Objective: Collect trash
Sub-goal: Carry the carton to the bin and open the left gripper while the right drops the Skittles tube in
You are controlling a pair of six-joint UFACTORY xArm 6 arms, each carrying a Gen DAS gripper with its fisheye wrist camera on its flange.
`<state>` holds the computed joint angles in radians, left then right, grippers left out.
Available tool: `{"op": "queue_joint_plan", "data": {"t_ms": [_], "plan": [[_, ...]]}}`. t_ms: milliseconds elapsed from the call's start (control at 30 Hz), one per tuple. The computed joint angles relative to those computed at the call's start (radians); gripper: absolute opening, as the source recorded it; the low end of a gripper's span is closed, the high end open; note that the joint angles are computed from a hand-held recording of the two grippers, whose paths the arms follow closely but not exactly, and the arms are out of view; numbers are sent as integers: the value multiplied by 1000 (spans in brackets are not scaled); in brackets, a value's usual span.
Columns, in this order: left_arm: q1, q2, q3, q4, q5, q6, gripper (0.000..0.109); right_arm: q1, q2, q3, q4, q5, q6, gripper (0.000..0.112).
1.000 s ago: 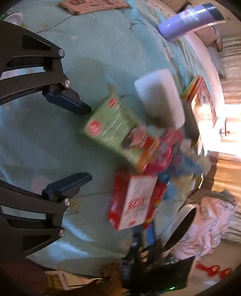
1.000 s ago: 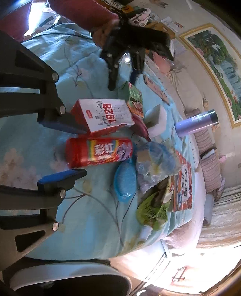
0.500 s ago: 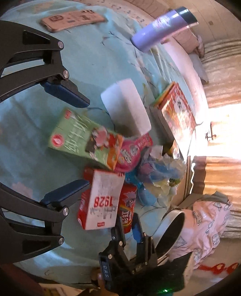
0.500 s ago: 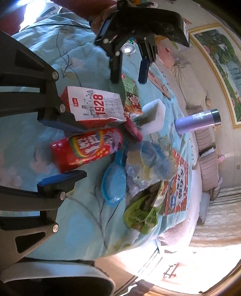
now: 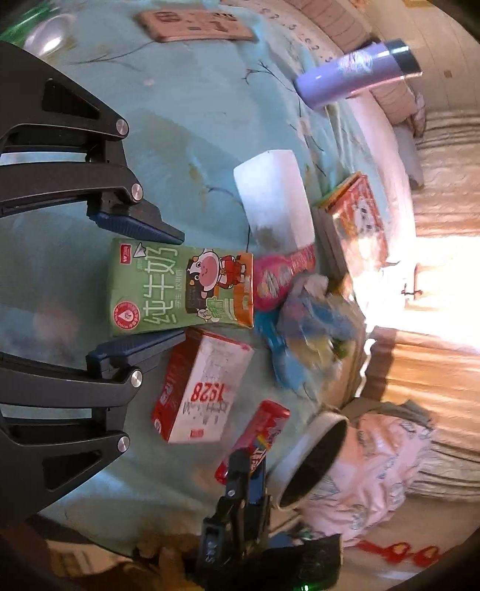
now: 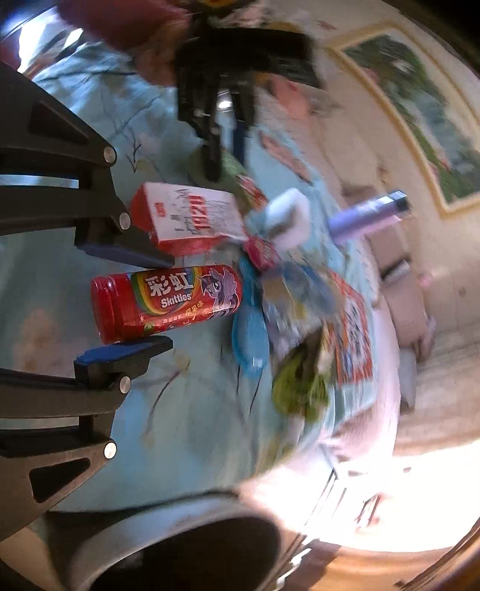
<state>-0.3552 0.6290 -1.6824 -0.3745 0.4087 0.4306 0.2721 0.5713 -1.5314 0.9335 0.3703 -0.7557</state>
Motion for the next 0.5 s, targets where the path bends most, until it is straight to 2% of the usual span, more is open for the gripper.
{"op": "queue_joint_plan", "data": {"t_ms": [100,167,267,367,500], "plan": [[-33,-73,93,-156,-52,77,45,-13,-65,79,128,-41,-65,38],[-50,-85,101,-211,-49,92,45,-24,-105,125,206,-61,-108,38],[-89,-87,99,-207,-78,59,45,-38,-150,175,295,-88,-156,38],[-120,-66,42,-276,-50,91,45,-54,-183,207,353,-108,-191,37],[-164,-3,-71,-220,-13,21,45,-81,-217,242,387,-133,-211,37]]}}
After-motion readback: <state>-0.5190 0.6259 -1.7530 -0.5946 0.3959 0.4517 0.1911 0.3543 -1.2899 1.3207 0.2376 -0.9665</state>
